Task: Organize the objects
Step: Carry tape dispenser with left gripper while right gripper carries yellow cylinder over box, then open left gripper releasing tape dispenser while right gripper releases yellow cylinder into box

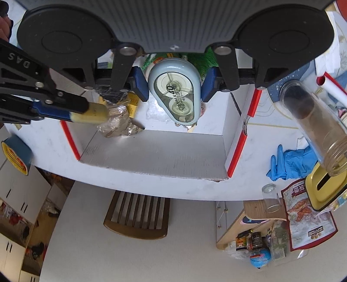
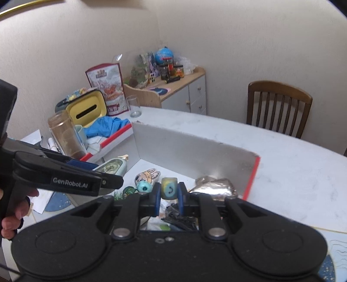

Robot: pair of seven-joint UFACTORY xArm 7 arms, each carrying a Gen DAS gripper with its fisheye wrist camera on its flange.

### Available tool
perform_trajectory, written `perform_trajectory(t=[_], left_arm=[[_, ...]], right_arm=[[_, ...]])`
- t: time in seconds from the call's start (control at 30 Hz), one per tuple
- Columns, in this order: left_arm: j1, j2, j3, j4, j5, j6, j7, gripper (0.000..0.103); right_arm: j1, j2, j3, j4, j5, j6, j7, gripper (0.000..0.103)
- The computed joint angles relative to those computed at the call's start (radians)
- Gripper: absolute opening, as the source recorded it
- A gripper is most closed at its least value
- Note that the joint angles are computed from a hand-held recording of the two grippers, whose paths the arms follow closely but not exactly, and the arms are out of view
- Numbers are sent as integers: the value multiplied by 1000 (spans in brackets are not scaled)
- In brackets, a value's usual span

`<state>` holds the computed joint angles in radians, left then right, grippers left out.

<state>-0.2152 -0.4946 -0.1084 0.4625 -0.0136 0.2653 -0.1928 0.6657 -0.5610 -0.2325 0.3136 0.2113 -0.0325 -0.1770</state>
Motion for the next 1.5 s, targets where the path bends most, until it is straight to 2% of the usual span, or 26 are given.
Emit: perform_trajectory(t=[0.23, 0.3, 0.53, 0.6, 0.73, 0.87, 0.93, 1.03, 1.17, 1.27, 1.33, 1.5], left_arm=[[-10, 92, 21, 52, -12, -26, 36, 53], [-32, 124, 43, 74, -39, -30, 61, 53], [-36, 244, 37, 159, -64, -22, 107, 53], [-27, 275, 27, 180, -55, -8, 112, 53], [-29, 310, 28, 203, -77, 9, 138, 53], [-31, 325, 30, 216, -105, 16, 168, 53], [-29, 330, 28, 221, -112, 24, 173, 53], [-23, 331, 22, 218, -110, 22, 169, 53], [-21, 320, 19, 204, -107, 12, 168, 53], [-20, 295, 18, 182, -102, -3, 162, 57], [-19, 273, 15, 164, -92, -18, 158, 63], [-14, 201, 7, 117, -63, -47, 129, 65]], right_arm=[[96, 116, -69, 53, 11, -26, -23, 14], [88, 139, -52, 61, 3, -25, -32, 14], [-12, 196, 73, 80, -31, -12, -25, 14], [4, 203, 57, 91, -21, 7, -34, 14], [-8, 210, 72, 94, -3, 18, -51, 14], [-9, 209, 75, 96, 25, 31, -70, 15], [-5, 199, 71, 91, 39, 31, -80, 21], [32, 173, 27, 91, 78, 61, -119, 22], [6, 137, 49, 76, 104, 77, -134, 25], [0, 106, 49, 64, 125, 85, -138, 27], [-8, 83, 54, 54, 130, 87, -137, 30], [-46, 21, 76, 30, 124, 112, -120, 36]])
